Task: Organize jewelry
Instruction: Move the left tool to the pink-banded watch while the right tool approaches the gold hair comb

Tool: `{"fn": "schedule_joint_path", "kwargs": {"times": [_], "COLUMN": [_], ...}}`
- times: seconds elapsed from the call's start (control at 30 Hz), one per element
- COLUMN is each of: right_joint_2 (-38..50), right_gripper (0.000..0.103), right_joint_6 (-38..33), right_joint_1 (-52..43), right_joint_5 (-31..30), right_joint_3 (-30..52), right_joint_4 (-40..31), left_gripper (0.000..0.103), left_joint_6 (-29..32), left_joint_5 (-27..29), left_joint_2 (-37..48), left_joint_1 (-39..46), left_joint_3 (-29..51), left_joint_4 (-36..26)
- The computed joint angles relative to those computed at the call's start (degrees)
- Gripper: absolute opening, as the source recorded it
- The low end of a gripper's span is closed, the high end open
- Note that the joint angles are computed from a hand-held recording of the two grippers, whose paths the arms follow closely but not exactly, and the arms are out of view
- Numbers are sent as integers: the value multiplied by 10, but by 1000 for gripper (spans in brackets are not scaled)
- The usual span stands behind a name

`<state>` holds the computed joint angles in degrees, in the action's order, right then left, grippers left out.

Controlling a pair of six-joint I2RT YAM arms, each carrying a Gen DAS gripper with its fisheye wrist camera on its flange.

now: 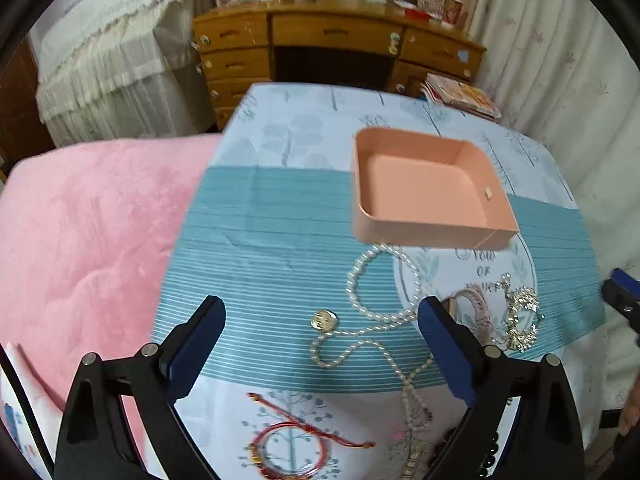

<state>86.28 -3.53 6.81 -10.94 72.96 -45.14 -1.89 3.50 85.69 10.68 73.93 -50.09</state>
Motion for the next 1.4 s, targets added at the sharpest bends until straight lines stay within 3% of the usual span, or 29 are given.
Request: {"fn": "schedule_joint_path", "kwargs": {"times": [0.13,0.37,0.53,0.8,0.87,0.93,1.03,1.13,1.2,1.23,1.3,1.33,1.4], "right_joint_2": [56,75,99,122,121,127,130,131,125,118,107,102,87], "right_gripper": [71,71,71,71,71,71,56,28,22,14,10,1,0], "right_joint_6": [-49,-131,-151,-186,-191,-189,-190,-182,-173,-170,-159,-157,-150], "right_joint_1": [-13,5,7,6,7,8,12,11,12,11,11,10,10], "right_joint_5": [-21,-23,-27,-36,-35,-35,-23,-23,-25,-26,-27,-32,-31], "right_joint_3": [6,-28,-23,-29,-33,-29,-30,-24,-29,-35,-35,-35,-38], "right_joint_4": [-7,33,47,62,70,71,82,82,83,90,85,83,84], "left_gripper": [94,89,60,57,51,38,28,13,9,8,7,7,6], "left_joint_6": [-1,8,-2,-22,-25,-24,-25,-27,-26,-25,-26,-23,-21], "left_joint_5": [20,18,21,8,1,1,2,0,-3,-4,-7,-8,-11], "left_joint_2": [6,7,48,92,102,111,123,133,130,124,117,111,103], "left_joint_1": [-22,-83,-122,-165,-174,-175,-176,-182,-183,-182,-184,-183,-184], "left_joint_3": [-19,-39,-29,-3,6,17,23,30,28,23,21,18,16], "left_joint_4": [13,20,15,21,21,10,3,2,1,3,10,11,13]}}
